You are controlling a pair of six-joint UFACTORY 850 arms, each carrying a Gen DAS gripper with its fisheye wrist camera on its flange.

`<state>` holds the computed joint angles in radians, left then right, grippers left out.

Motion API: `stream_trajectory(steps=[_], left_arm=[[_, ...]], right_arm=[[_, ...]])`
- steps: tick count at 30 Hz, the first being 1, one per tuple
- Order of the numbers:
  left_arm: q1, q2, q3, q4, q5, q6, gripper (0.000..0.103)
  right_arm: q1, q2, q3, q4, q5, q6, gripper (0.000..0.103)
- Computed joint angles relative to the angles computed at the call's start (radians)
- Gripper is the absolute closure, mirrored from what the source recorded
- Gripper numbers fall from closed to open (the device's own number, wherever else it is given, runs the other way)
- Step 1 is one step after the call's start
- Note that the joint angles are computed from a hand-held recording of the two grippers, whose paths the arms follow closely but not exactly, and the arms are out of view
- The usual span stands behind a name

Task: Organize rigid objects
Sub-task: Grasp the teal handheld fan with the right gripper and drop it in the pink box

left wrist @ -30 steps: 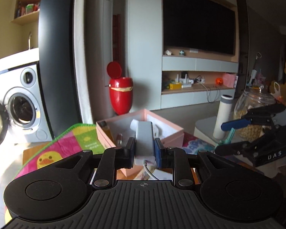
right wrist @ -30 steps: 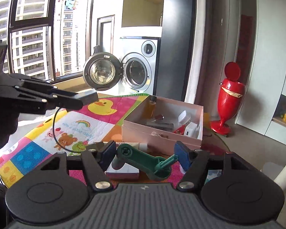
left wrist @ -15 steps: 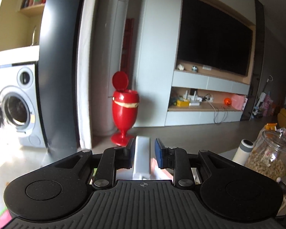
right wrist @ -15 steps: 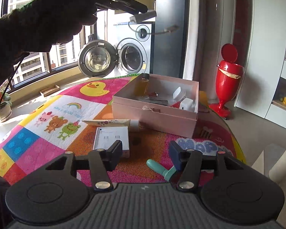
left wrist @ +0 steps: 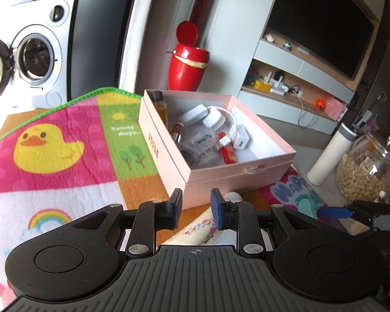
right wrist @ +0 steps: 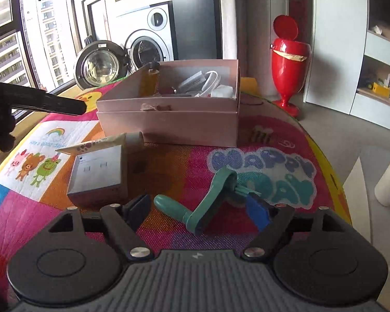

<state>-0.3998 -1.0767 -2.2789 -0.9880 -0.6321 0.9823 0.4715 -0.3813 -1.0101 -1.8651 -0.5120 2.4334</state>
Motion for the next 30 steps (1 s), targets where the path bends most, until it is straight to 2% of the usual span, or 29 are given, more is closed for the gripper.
stream_trajectory(steps=[2,4,6,8,9,11,13,14,16,18,22,24,25,26,27,30], left_arm=[[0.009,0.073,0.137,-0.091,0.036,0.078,0.077],[0.019,0.127,0.24,-0.18,0.055,0.161,0.077],[0.026,0.166,0.314,-0.244,0.064,0.224,0.077],[0.028,0.191,0.357,-0.25,0.057,0.232,0.077],[0.028,0.196,0.366,-0.239,0.053,0.225,0.077],[0.022,0.205,0.382,-0.208,0.067,0.207,0.077],[0.013,0.212,0.396,-0.171,0.101,0.192,0.077],[0.009,0.215,0.401,-0.149,0.115,0.181,0.077],[0.004,0.219,0.409,-0.117,0.126,0.173,0.077],[0.008,0.223,0.422,-0.147,0.113,0.214,0.077],[0.015,0.225,0.425,-0.227,0.079,0.283,0.077],[0.016,0.232,0.433,-0.249,0.08,0.304,0.077],[0.017,0.239,0.439,-0.254,0.084,0.309,0.077],[0.019,0.245,0.447,-0.259,0.091,0.314,0.077],[0.022,0.252,0.455,-0.263,0.101,0.318,0.077],[0.032,0.258,0.465,-0.265,0.129,0.297,0.077]], right_arm=[[-0.013,-0.019,-0.024,0.039,0.006,0.02,0.022],[-0.03,-0.012,-0.014,-0.021,0.019,0.186,0.022],[-0.027,-0.009,-0.01,-0.009,-0.025,0.249,0.022],[-0.011,-0.034,-0.032,0.08,-0.1,0.156,0.022],[-0.011,-0.051,-0.055,0.145,-0.109,0.064,0.022],[-0.02,-0.068,-0.075,0.19,-0.086,-0.012,0.024],[-0.021,-0.068,-0.09,0.235,-0.087,-0.106,0.054],[-0.021,-0.064,-0.096,0.254,-0.076,-0.152,0.058],[-0.012,-0.024,-0.083,0.178,-0.065,-0.121,0.058],[-0.006,0.014,-0.086,0.111,-0.067,-0.111,0.059],[-0.018,0.028,-0.187,0.052,-0.126,-0.151,0.06],[-0.037,0.003,-0.261,0.003,-0.149,-0.171,0.059],[-0.046,-0.015,-0.299,-0.001,-0.151,-0.196,0.054],[-0.053,-0.027,-0.326,0.007,-0.147,-0.216,0.038],[-0.061,-0.039,-0.349,-0.001,-0.137,-0.213,0.026],[-0.063,-0.035,-0.325,-0.086,-0.083,-0.124,0.024]])
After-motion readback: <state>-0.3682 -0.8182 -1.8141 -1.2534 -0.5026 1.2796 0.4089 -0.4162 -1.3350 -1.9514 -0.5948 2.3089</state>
